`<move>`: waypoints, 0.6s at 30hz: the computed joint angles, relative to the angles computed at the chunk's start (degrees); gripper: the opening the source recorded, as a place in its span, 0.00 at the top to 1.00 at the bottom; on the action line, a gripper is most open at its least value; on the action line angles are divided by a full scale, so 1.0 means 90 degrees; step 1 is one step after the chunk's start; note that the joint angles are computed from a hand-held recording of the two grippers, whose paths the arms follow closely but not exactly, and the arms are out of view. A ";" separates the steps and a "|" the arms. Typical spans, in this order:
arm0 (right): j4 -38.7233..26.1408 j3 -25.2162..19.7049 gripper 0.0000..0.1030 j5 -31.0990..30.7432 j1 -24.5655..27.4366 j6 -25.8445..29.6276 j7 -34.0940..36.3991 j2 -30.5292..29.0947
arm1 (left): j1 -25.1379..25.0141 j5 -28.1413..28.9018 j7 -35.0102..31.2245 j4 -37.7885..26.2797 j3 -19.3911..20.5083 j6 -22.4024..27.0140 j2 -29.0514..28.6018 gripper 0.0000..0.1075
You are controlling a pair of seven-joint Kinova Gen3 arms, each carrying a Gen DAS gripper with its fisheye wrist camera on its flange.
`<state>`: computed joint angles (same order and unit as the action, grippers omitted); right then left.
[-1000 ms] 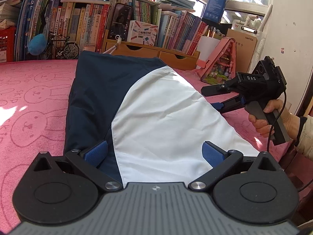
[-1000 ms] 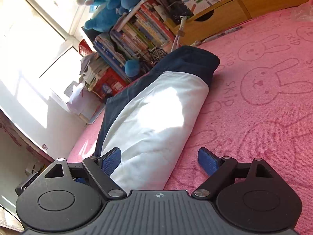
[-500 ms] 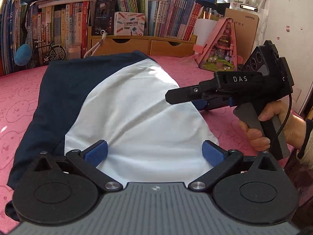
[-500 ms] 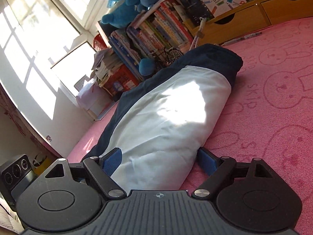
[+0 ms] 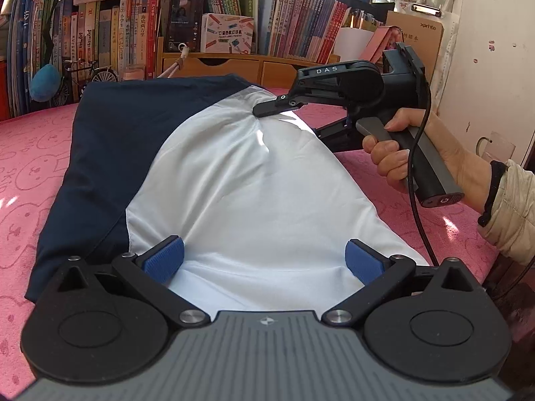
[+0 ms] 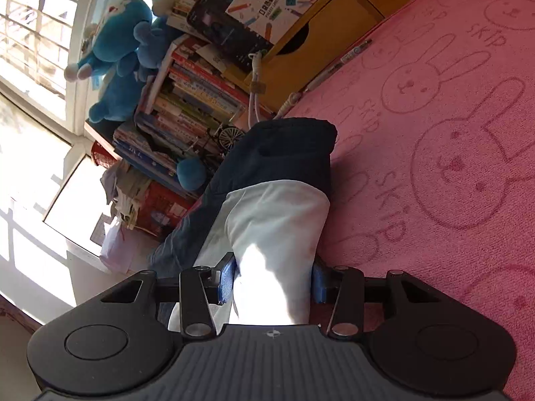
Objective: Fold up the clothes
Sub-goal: 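Smooth the folded jacket end with the right gripper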
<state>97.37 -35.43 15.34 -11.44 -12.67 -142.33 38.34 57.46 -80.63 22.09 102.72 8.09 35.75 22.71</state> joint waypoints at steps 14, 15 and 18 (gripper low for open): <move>-0.1020 0.0801 0.86 -0.0642 -0.0400 -0.0012 -0.0042 0.0499 | -0.0022 -0.0255 0.0040 0.0128 0.0093 0.0014 -0.0024 0.04; -0.1161 0.0936 0.88 -0.0672 -0.0492 0.0098 0.0022 0.0521 | -0.0031 -0.0272 0.0049 0.0137 0.0099 0.0002 -0.0023 0.04; -0.1523 0.0898 0.91 -0.0588 -0.0472 0.0334 0.0230 0.0671 | -0.0042 -0.0298 0.0051 0.0146 0.0119 -0.0006 -0.0008 0.04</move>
<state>83.66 -27.35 10.05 -15.69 -9.66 -140.27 44.38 57.09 -83.31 22.55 104.04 9.16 35.70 22.63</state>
